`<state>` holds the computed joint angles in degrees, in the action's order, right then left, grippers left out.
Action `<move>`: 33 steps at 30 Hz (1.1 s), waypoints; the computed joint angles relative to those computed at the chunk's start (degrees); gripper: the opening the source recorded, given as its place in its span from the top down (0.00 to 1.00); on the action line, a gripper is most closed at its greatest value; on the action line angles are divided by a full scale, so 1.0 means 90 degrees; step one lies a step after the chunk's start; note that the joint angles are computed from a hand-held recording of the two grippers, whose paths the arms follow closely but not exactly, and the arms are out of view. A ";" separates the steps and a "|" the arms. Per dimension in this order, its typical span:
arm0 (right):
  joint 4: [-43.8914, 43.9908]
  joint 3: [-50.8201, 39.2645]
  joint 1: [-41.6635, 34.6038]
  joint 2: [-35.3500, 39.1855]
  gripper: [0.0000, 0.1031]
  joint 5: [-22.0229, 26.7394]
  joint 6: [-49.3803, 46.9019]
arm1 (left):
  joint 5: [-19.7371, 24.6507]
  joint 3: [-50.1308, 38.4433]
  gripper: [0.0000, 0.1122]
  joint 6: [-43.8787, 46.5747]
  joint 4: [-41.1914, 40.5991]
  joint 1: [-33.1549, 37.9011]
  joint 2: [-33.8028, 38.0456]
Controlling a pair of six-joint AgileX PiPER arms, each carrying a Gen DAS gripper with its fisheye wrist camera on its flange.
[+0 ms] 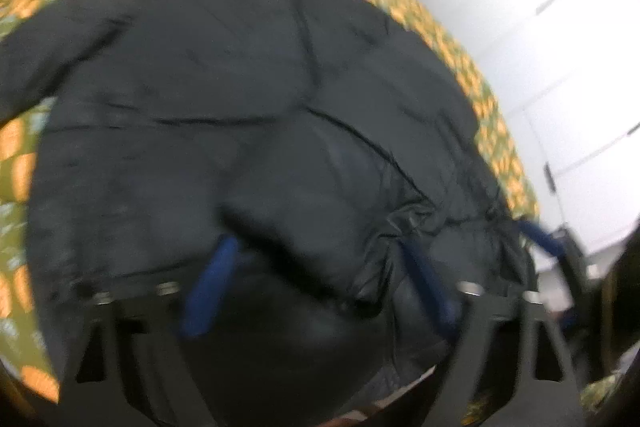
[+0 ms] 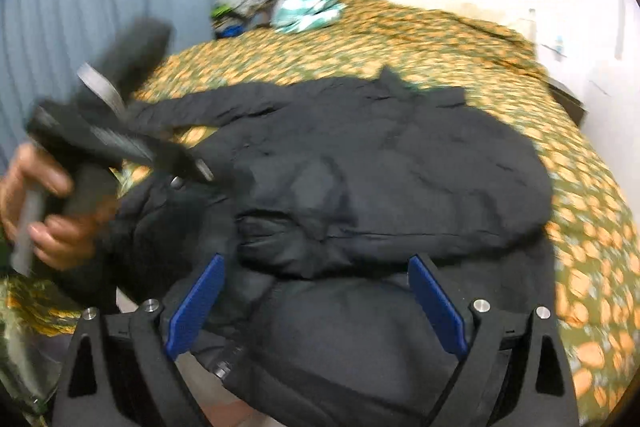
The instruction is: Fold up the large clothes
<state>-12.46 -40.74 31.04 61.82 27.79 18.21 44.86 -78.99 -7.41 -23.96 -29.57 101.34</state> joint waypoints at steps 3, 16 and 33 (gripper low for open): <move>0.0001 0.0071 -0.0487 -0.0550 0.08 0.0314 0.0064 | 0.0509 -0.0921 0.88 -0.0448 0.0694 -0.0294 0.0689; 0.4266 -0.1819 -0.4193 0.1317 0.09 0.0419 -0.4776 | 0.1688 -0.4492 0.92 -0.1281 0.2905 0.1027 0.1936; 0.3075 -0.6323 -0.3516 0.6971 0.42 0.1427 -0.3196 | 0.0083 -0.2729 0.85 -0.1134 0.2143 0.1614 0.2320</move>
<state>15.22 -97.65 -0.61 124.56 40.63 -10.55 45.61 -103.55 -17.61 -4.68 -15.04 122.22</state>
